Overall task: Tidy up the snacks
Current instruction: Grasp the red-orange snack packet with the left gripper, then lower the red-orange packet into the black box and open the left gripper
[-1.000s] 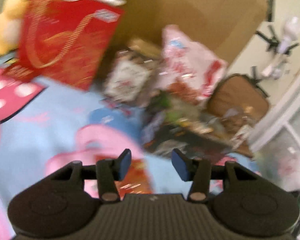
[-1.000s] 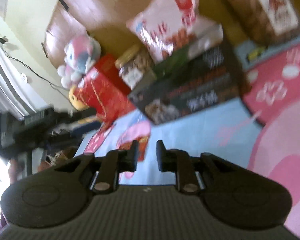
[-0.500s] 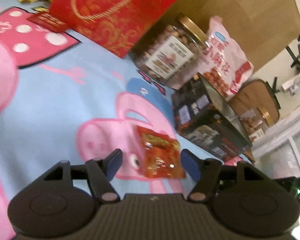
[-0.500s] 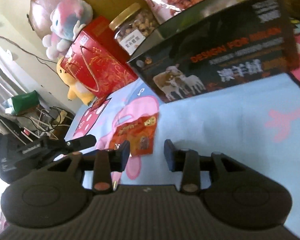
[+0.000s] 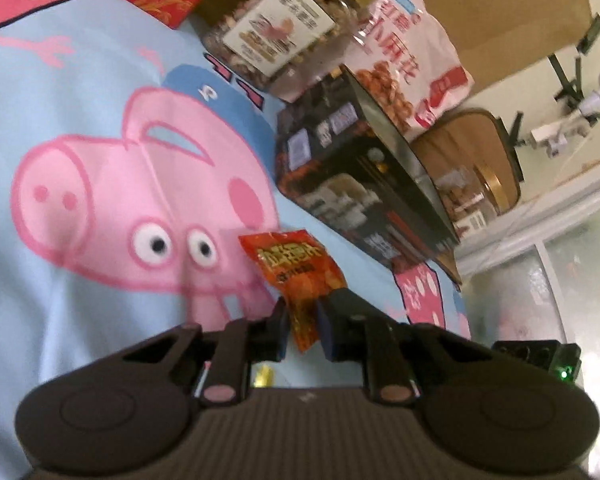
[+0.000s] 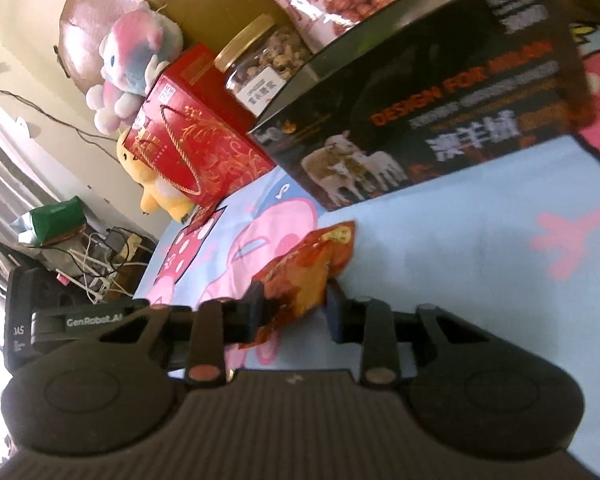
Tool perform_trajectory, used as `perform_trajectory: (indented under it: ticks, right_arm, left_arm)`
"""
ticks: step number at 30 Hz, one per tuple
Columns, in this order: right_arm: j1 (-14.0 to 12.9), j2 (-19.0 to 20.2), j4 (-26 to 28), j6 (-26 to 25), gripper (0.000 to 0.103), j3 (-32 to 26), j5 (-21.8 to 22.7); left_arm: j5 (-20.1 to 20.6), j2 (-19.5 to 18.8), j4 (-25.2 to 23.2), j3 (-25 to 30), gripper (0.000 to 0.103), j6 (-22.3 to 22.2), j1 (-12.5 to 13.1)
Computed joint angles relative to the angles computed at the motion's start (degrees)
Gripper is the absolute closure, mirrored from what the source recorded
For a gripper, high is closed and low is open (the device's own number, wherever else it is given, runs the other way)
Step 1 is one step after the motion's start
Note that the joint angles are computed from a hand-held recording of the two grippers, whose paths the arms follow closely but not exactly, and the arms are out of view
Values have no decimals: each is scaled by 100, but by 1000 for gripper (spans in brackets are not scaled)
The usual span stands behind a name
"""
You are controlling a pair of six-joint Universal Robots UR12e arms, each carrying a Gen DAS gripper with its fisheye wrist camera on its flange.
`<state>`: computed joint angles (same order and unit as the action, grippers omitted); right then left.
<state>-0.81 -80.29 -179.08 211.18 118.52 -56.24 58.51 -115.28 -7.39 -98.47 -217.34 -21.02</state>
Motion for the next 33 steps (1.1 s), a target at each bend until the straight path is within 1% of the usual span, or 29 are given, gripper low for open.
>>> perform_trajectory:
  ticks: [3,8,11,16,18,21,24,25,26,27,28,29,30,32,33]
  right_arm:
    - [-56,-116,-347,146,80,215,6]
    - [-16,-331,-738,88,81,398,-297]
    - [-31,-387,-1005,165,81,457,-358]
    - [-24,-359,-1370,136,81,371,-702]
    - [-56,-300,-1489,216,81,286,-830]
    - [-129,-221,-1473,119,81,120,-1001]
    - [-162,-63,-1386,-19,81,-142,-1230]
    - [-140,7,-1343,-144,79,-253,-1409]
    - [-116,51,-1295,-317,74,-324,-1593]
    - [-64,91,-1202,-578,71,-404,-1900]
    - [20,121,-1139,-835,66,-464,-2377]
    - [28,119,-1172,-936,65,-438,-2614]
    - [2,97,-1251,-872,65,-391,-2675]
    - [-115,19,-1566,-517,65,-199,-2463]
    - [-145,-36,-1671,-411,65,-99,-2438]
  left_arm:
    - [-41,43,37,-20,88,125,-63]
    - [-104,127,121,-8,88,293,-146]
    - [-73,159,96,61,88,421,-196]
    - [137,61,-323,576,88,936,-311]
    - [215,-50,-452,842,88,1121,-356]
    - [326,-272,-643,1285,87,1246,-416]
    - [594,-529,-755,1735,85,1250,-478]
    - [825,-623,-834,1900,82,1270,-520]
    - [1126,-689,-947,2028,73,1293,-573]
    - [1461,-731,-1090,2126,70,1306,-624]
    - [1642,-762,-1179,2186,70,1301,-649]
    - [1647,-772,-1182,2187,70,1274,-645]
    - [1502,-757,-1081,2119,70,1175,-610]
    - [1308,-680,-812,1917,70,1061,-565]
    - [1310,-616,-642,1792,70,1072,-560]
